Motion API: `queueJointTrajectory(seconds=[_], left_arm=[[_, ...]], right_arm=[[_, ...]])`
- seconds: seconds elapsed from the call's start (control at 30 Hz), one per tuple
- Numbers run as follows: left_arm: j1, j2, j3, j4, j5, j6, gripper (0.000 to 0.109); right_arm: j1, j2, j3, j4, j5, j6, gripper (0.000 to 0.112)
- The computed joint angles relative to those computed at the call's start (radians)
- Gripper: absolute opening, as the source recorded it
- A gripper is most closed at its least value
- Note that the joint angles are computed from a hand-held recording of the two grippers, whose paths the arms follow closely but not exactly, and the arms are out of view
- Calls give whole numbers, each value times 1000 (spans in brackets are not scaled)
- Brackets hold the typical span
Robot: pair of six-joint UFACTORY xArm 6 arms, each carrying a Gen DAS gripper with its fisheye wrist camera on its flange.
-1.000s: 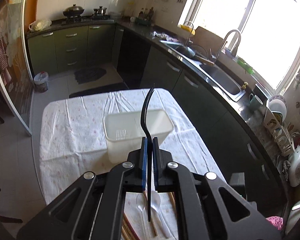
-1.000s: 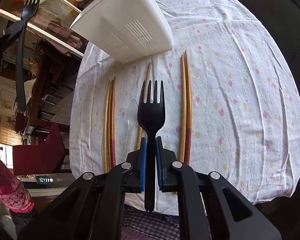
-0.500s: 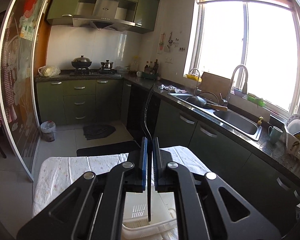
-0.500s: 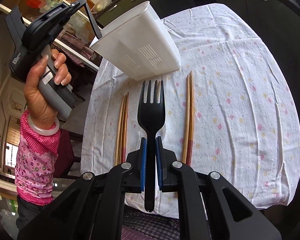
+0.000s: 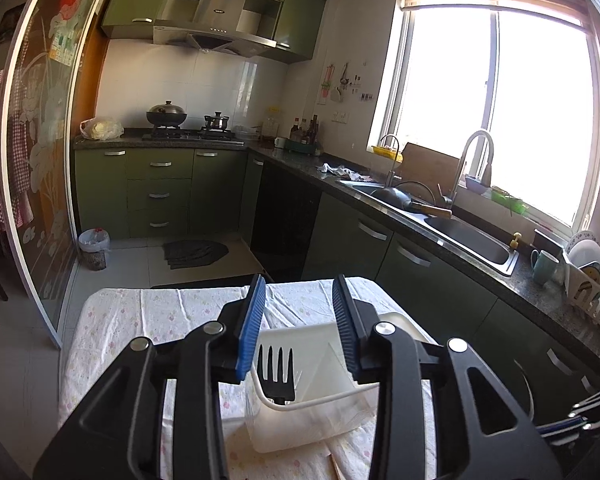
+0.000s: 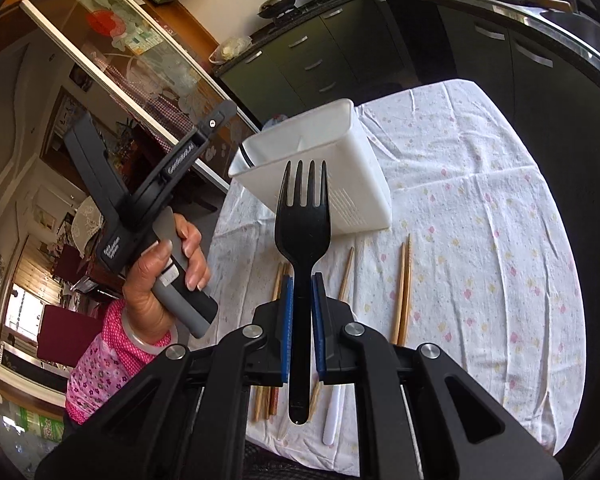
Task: Organize utensils
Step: 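Carry black fork over white basket and open right gripper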
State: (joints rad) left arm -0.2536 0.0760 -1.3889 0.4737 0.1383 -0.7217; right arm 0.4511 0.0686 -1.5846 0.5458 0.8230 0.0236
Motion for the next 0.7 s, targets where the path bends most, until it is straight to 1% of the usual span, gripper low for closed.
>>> queueJointTrajectory(seconds=[0.1, 0.2, 0.27, 0.33, 0.37, 0.4, 0.47, 0.53, 0.57, 0.6, 0.67, 0.7], left_arm=[[12, -97, 106, -38, -47, -15, 33], [20, -194, 210, -8, -77, -60, 34], [21, -254, 276, -14, -83, -48, 35], [16, -301, 328, -37, -79, -12, 35], [18, -323, 348, -13, -73, -28, 35], [18, -341, 366, -6, -69, -27, 37], [12, -370, 399, -58, -60, 38, 38], [8, -392, 421, -87, -47, 71, 38], [2, -398, 429, -140, -43, 122, 39], [-3, -405, 437, -169, -36, 150, 39], [-11, -408, 438, -181, -18, 163, 40], [-17, -409, 442, -217, -16, 194, 41]], right_arm=[[10, 87, -130, -43, -87, 14, 10], [17, 219, -312, -110, -158, 64, 10], [23, 316, -440, -198, -209, 127, 10], [30, 418, -568, -335, -258, 216, 10], [31, 464, -625, -388, -273, 249, 10], [32, 506, -678, -447, -277, 287, 10], [32, 599, -795, -510, -261, 324, 10], [31, 640, -833, -536, -243, 339, 10], [32, 644, -822, -542, -247, 337, 10], [33, 638, -797, -550, -252, 337, 10], [36, 626, -746, -554, -268, 328, 10], [38, 612, -707, -555, -284, 318, 10]])
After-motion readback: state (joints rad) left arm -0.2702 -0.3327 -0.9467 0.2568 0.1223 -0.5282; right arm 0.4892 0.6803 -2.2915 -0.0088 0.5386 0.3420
